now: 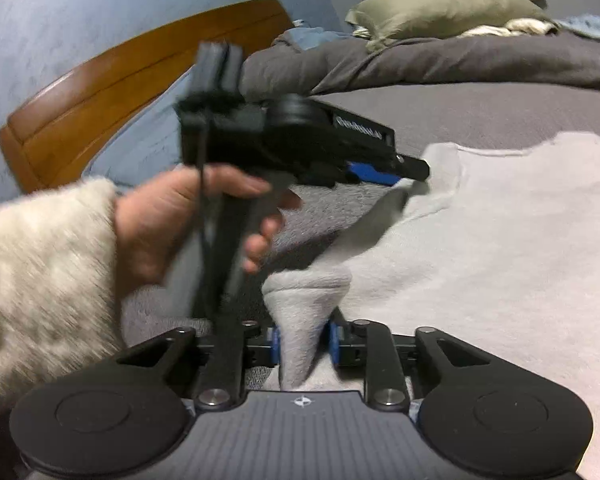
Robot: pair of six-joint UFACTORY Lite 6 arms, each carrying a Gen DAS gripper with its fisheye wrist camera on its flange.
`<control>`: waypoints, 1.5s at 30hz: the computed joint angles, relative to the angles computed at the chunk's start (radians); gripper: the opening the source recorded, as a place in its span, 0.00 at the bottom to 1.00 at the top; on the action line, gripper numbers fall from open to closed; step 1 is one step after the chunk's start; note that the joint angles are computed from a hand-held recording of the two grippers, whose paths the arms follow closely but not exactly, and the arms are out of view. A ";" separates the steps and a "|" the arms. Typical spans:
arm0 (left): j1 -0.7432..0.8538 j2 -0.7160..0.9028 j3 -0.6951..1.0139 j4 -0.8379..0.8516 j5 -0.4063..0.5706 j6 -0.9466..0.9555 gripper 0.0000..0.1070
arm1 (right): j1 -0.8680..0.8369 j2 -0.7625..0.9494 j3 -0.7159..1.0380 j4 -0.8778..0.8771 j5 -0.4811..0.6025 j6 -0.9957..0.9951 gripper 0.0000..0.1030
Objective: Fold small clothes
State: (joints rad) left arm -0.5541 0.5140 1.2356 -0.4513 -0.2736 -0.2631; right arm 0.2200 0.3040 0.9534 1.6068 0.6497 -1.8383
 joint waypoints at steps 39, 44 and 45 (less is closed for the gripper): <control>-0.321 0.024 0.051 -1.073 -0.185 0.925 0.19 | -0.483 -0.419 -0.437 -0.092 -0.101 -0.140 0.73; -0.434 -0.134 -0.055 -1.317 -0.244 1.062 0.33 | -0.427 -0.334 -0.438 0.252 -0.098 -0.476 0.73; -0.465 -0.156 -0.070 -1.345 -0.271 1.067 0.36 | -0.411 -0.328 -0.445 0.318 -0.102 -0.545 0.73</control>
State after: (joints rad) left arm -1.0194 0.3576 1.1653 -1.7959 -0.5446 0.8036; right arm -0.1906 -0.0239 0.5086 1.9251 0.5474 -2.3831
